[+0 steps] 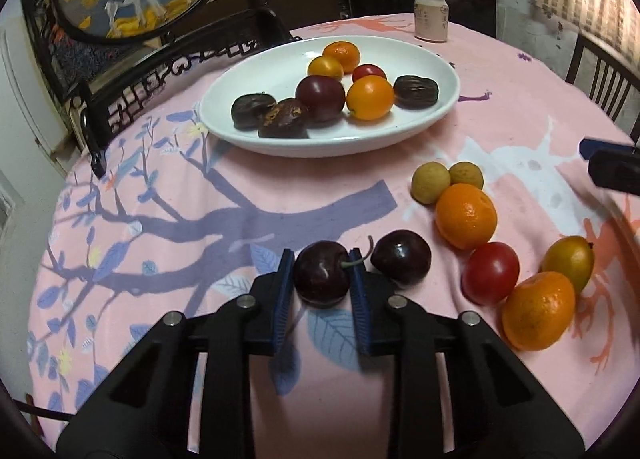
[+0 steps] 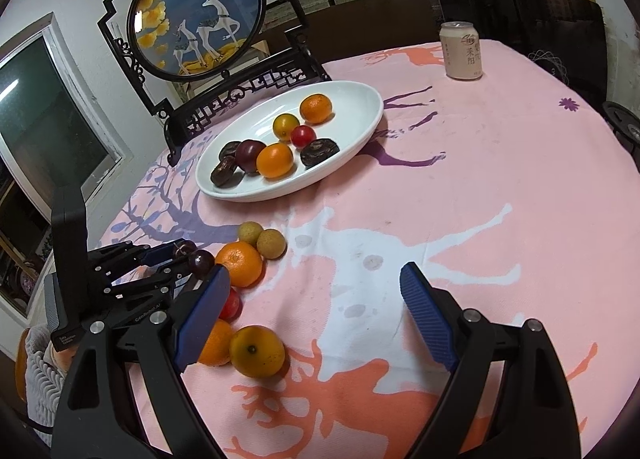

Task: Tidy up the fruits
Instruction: 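Reach the left tool to the dark cherries and grasp one, then carry the cherry to the plate with the left tool while the right tool drops a small yellow fruit there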

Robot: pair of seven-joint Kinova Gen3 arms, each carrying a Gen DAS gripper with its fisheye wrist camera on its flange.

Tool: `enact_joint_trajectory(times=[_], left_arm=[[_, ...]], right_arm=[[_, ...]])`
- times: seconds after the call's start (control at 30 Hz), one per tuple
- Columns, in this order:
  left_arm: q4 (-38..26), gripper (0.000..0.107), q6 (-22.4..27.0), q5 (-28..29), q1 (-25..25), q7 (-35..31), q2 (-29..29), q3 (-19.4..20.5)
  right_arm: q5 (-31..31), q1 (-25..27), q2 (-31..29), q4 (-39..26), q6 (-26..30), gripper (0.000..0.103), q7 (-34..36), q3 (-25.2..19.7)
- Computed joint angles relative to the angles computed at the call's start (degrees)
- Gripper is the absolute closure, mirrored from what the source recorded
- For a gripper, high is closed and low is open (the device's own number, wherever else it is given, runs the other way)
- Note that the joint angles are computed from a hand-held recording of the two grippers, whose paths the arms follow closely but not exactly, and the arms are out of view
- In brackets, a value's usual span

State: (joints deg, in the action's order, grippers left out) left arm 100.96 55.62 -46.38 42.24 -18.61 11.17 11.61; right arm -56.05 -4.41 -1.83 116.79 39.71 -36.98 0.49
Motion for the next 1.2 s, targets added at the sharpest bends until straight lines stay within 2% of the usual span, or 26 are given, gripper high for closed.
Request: enact_joint_trajectory(times=[0.17, 0.2, 0.23, 0.33, 0.4, 0.57, 0.67, 0.87, 0.9, 1.03, 1.2], left_arm=[[0.2, 0.08, 1.2, 0.8, -0.7, 2.9, -0.7, -0.4], [0.3, 0.08, 0.9, 1.4, -1.2, 3.0, -0.9, -0.4], [0.6, 0.08, 0.3, 2.0, -1.7, 2.9, -1.2, -0.4], [0.6, 0.079, 0.7, 1.8, -1.8, 3.3, -1.2, 0.0], [0.3, 0.079, 1.6, 1.3, -1.4, 3.5, -0.7, 0.2], [0.0, 0.079, 2.1, 1.2, -1.2, 3.2, -0.4, 0.1], [0.0, 0.079, 2.2, 1.0, -1.1, 3.2, -0.3, 0.1], [-0.1, 0.079, 2.3, 0.8, -0.9, 3.3, -0.1, 0.0], [-0.1, 0.079, 2.3, 0.7, -0.8, 3.4, -0.1, 0.0], [0.1, 0.079, 2.2, 0.5, -0.8, 3.8, -0.2, 0.0], [0.5, 0.08, 1.9, 0.0, -0.6, 4.8, -0.7, 0.0]], right_arm=[[-0.6, 0.2, 2.1, -1.6, 2.8, 0.016, 0.3, -0.1], [-0.8, 0.4, 3.0, -2.3, 3.9, 0.019, 0.0, -0.3], [-1.1, 0.7, 4.3, -3.4, 5.4, 0.031, -0.7, -0.4], [0.0, 2.2, 9.7, -8.6, 11.0, 0.048, -6.1, -2.3], [1.3, 1.9, 11.6, -10.6, 11.8, 0.056, -9.0, -3.1], [4.2, 1.3, 13.2, -13.3, 10.2, 0.058, -13.7, -5.8], [5.8, 0.4, 14.6, -14.7, 9.6, 0.064, -15.9, -6.6], [3.3, 2.6, 15.6, -14.3, 10.1, 0.072, -14.1, -8.4], [2.6, 3.1, 16.1, -14.3, 10.8, 0.08, -13.9, -8.4], [0.4, 5.1, 17.9, -14.6, 13.9, 0.079, -13.3, -8.3], [-1.5, 6.2, 15.8, -12.8, 13.6, 0.08, -11.0, -8.0]])
